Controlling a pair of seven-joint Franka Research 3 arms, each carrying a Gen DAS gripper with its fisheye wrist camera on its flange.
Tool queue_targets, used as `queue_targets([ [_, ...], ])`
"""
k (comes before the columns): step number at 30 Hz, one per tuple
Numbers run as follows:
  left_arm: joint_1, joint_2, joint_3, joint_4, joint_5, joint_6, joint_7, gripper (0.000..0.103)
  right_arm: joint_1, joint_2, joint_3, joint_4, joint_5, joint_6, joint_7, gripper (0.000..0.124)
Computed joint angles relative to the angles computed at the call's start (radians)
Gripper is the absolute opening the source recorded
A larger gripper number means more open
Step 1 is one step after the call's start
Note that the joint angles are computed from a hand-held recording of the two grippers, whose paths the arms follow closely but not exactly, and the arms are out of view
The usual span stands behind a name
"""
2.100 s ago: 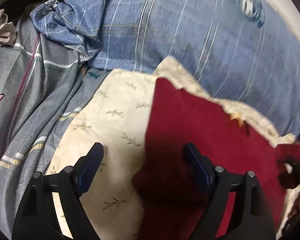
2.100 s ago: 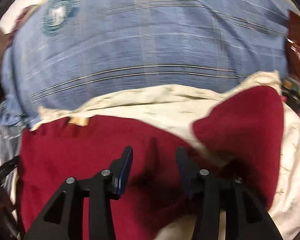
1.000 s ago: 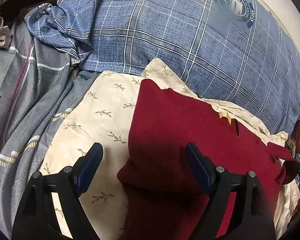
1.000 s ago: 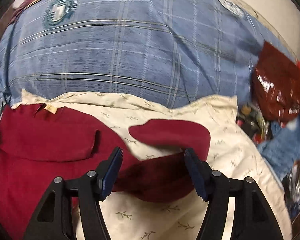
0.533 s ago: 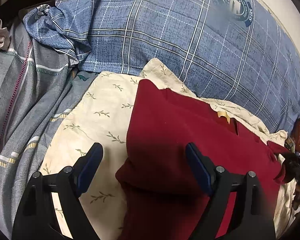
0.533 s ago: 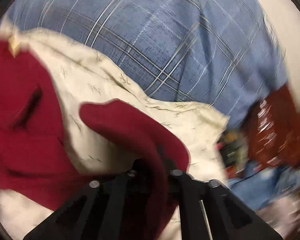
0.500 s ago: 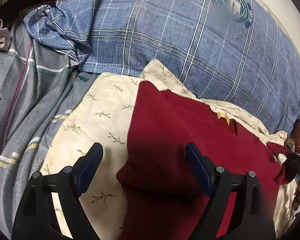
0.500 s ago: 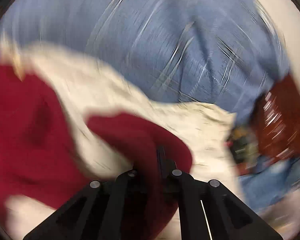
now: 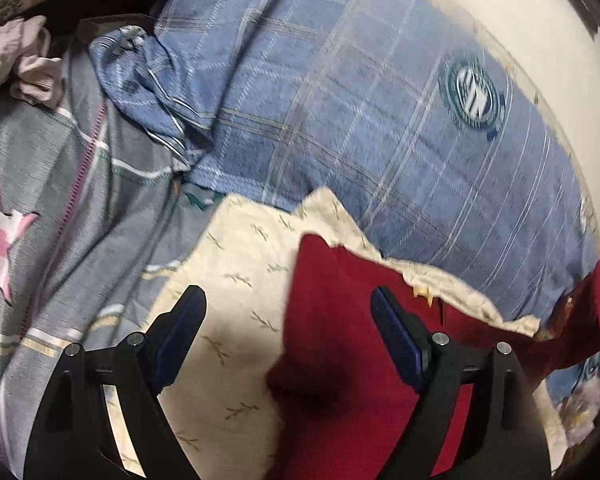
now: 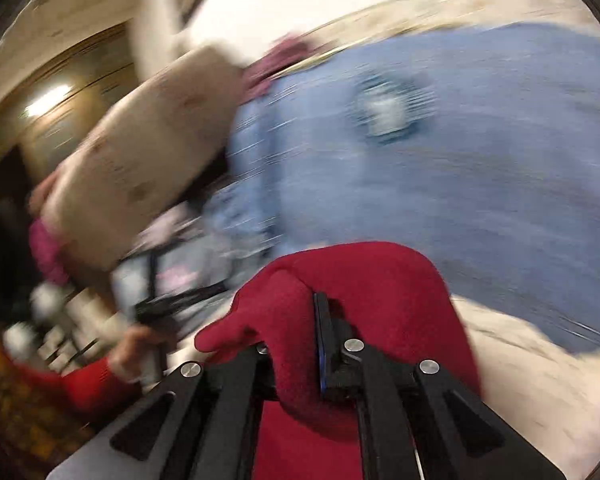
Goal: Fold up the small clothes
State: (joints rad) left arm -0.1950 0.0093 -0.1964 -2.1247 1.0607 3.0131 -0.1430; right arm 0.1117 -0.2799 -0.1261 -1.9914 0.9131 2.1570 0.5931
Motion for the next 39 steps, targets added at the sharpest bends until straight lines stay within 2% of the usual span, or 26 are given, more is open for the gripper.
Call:
queue_targets([
  [1,0.006,-0.010,0.006,-0.008,0.020,0.008,-0.028,0.085,0.026,0.064,0.007,0.061,-0.016,-0.051,0.000,0.010],
  [2,0.013,-0.016,0.009,-0.014,0.038,0.016,-0.050,0.085,0.030,0.119,0.041,0.107,-0.050,-0.045,0.014,0.012],
  [3,0.019,-0.019,0.011,-0.017,0.044,0.022,-0.059,0.085,0.039,0.158,0.070,0.127,-0.087,-0.008,0.027,0.021],
  [4,0.025,-0.018,0.012,-0.022,0.009,0.018,-0.033,0.085,0.050,0.209,0.098,0.160,-0.133,0.035,0.055,0.038],
  [5,0.028,-0.017,0.011,-0.026,-0.015,0.019,-0.019,0.085,0.064,0.280,0.133,0.203,-0.240,0.114,0.153,0.045],
  [6,0.033,-0.014,0.012,-0.030,-0.046,0.029,0.004,0.085,0.071,0.323,0.144,0.232,-0.314,0.136,0.236,0.051],
  [8,0.038,-0.002,0.015,-0.031,-0.100,0.061,0.045,0.085,0.080,0.399,0.149,0.303,-0.417,0.124,0.387,0.049],
  [10,0.034,0.007,0.013,-0.024,-0.137,0.073,0.097,0.085,0.076,0.379,0.147,0.262,-0.448,0.176,0.444,0.053],
  [14,0.015,0.018,0.010,-0.008,-0.171,0.073,0.181,0.085,0.062,0.220,0.141,0.039,-0.405,0.332,0.411,0.059],
  [16,0.004,0.021,0.008,-0.004,-0.184,0.059,0.201,0.085,0.070,0.170,0.129,-0.046,-0.314,0.386,0.312,0.058],
  [17,0.001,0.023,0.008,-0.004,-0.199,0.059,0.216,0.085,0.077,0.162,0.134,-0.077,-0.312,0.418,0.298,0.058],
  [20,-0.009,0.030,0.009,-0.005,-0.243,0.044,0.253,0.085,0.103,0.195,0.171,-0.110,-0.395,0.502,0.350,0.056],
  [22,-0.014,0.027,0.015,-0.008,-0.230,0.024,0.229,0.085,0.131,0.257,0.181,-0.070,-0.347,0.495,0.348,0.054],
  [23,-0.014,0.026,0.017,-0.010,-0.228,0.017,0.222,0.085,0.144,0.282,0.192,-0.061,-0.348,0.519,0.356,0.053],
  [26,-0.009,0.028,0.020,-0.011,-0.248,-0.008,0.215,0.085,0.180,0.352,0.210,-0.038,-0.495,0.635,0.442,0.054],
  [28,-0.005,0.037,0.016,-0.008,-0.301,-0.012,0.249,0.085,0.206,0.402,0.204,-0.026,-0.607,0.743,0.524,0.055],
  [30,-0.007,0.050,0.014,0.001,-0.334,-0.006,0.285,0.085,0.222,0.446,0.191,0.009,-0.669,0.745,0.573,0.051],
  [31,-0.012,0.055,0.014,0.008,-0.335,-0.014,0.295,0.085,0.237,0.463,0.170,0.028,-0.727,0.719,0.629,0.041],
  [32,-0.016,0.057,0.016,0.012,-0.337,-0.017,0.302,0.085,0.229,0.464,0.175,0.031,-0.721,0.710,0.637,0.031],
  [33,-0.019,0.057,0.016,0.012,-0.343,-0.014,0.312,0.085,0.208,0.455,0.197,0.028,-0.672,0.703,0.610,0.016],
  [35,-0.022,0.050,0.022,0.003,-0.342,0.012,0.315,0.085,0.170,0.408,0.238,-0.003,-0.545,0.698,0.531,0.013],
  [37,-0.029,0.041,0.044,0.003,-0.239,0.039,0.213,0.085,0.147,0.337,0.273,-0.044,-0.350,0.670,0.369,0.013],
  [39,-0.029,0.039,0.055,0.011,-0.141,0.057,0.111,0.085,0.172,0.300,0.263,-0.081,-0.327,0.675,0.355,0.014],
])
